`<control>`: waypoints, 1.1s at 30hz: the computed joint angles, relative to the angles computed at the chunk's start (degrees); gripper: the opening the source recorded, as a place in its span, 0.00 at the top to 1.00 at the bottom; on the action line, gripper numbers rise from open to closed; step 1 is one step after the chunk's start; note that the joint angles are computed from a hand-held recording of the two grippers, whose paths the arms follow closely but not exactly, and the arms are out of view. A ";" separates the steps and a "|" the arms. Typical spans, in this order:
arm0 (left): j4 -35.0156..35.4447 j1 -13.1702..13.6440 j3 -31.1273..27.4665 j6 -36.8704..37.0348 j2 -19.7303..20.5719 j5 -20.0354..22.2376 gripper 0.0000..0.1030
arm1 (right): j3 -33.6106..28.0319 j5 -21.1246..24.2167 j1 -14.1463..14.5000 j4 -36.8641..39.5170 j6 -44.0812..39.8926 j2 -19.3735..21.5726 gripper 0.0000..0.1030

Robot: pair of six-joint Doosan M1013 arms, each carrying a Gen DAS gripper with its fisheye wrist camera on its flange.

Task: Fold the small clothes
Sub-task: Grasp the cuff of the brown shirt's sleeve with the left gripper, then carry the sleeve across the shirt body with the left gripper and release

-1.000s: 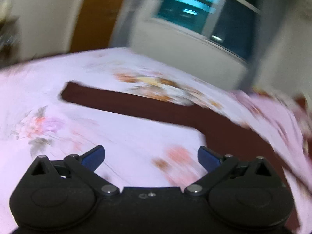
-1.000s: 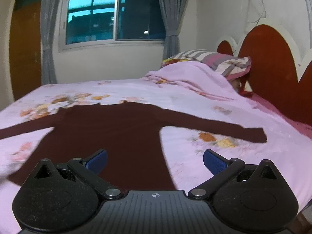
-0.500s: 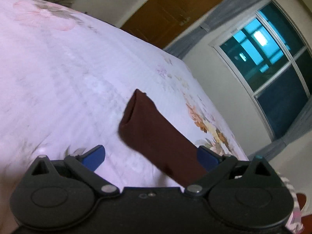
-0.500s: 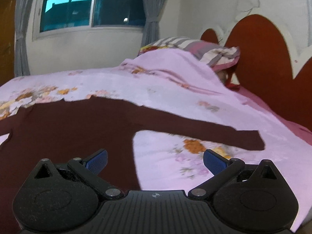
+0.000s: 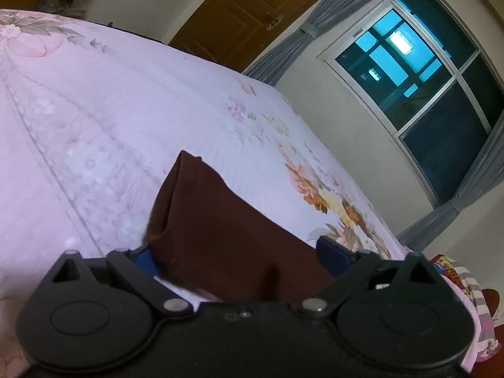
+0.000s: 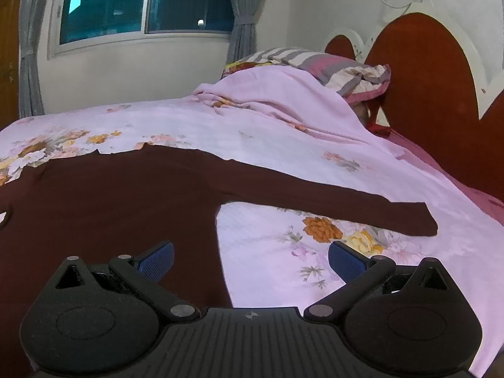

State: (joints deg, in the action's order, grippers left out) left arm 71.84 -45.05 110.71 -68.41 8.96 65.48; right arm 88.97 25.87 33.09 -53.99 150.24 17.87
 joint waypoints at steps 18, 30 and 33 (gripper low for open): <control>5.36 0.23 -3.91 -1.01 0.48 4.43 0.99 | 0.94 -1.00 -2.32 -3.71 4.19 -0.23 0.00; 13.24 3.74 -41.88 36.61 20.89 -13.51 0.99 | 5.09 -2.72 -9.86 -3.72 10.59 -2.08 0.00; 8.32 3.55 -52.39 48.06 28.13 -18.88 0.99 | 6.66 -2.12 -11.65 -3.11 10.20 -2.80 0.00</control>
